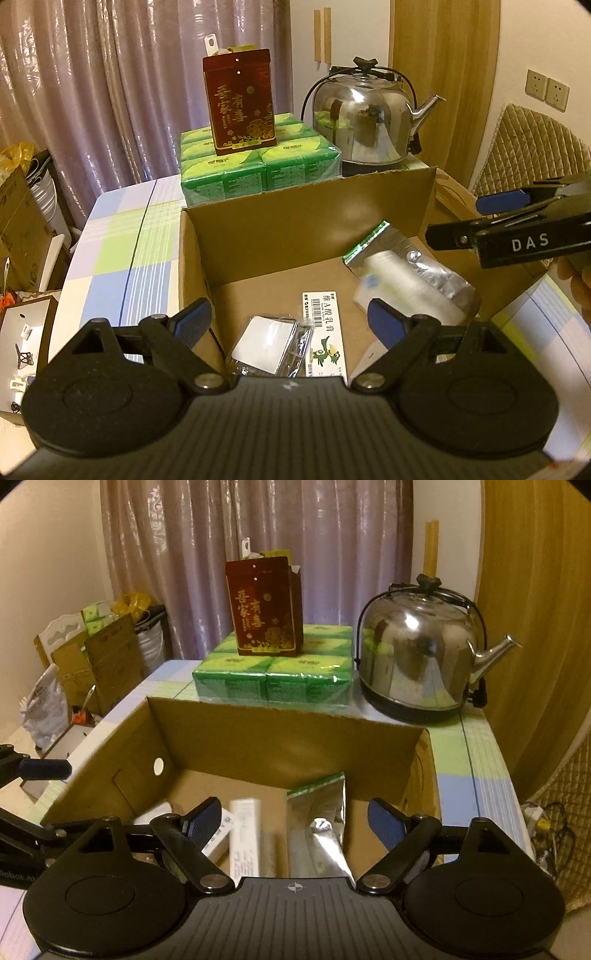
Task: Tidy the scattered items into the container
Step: 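Withdraw both tools from the box toward the remaining table items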
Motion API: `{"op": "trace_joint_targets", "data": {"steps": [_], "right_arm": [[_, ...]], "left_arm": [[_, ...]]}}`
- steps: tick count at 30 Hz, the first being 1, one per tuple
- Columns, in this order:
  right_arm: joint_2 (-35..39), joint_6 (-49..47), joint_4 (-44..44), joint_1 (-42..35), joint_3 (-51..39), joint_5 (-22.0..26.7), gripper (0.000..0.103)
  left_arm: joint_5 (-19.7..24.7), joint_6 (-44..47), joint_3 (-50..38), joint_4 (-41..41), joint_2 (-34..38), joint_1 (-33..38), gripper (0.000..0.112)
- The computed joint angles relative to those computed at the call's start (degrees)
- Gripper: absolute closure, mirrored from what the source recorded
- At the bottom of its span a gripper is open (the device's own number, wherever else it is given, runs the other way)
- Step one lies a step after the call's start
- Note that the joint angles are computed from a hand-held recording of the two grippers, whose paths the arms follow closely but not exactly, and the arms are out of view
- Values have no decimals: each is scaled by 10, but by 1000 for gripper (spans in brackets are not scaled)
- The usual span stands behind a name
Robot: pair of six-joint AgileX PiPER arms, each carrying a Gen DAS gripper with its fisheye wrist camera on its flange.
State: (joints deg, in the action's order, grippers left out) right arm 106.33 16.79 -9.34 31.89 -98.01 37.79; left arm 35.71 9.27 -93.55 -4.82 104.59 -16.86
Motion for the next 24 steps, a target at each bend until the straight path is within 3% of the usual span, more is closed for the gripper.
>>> {"op": "trace_joint_targets", "data": {"steps": [9,24], "right_arm": [[-55,31,-21,9,72,-4,19],[-226,187,-128,73,231,-4,14]], "left_arm": [[-6,-1,34,-2,-29,1,23],[-21,-67,177,32,-177,-28,23]]}}
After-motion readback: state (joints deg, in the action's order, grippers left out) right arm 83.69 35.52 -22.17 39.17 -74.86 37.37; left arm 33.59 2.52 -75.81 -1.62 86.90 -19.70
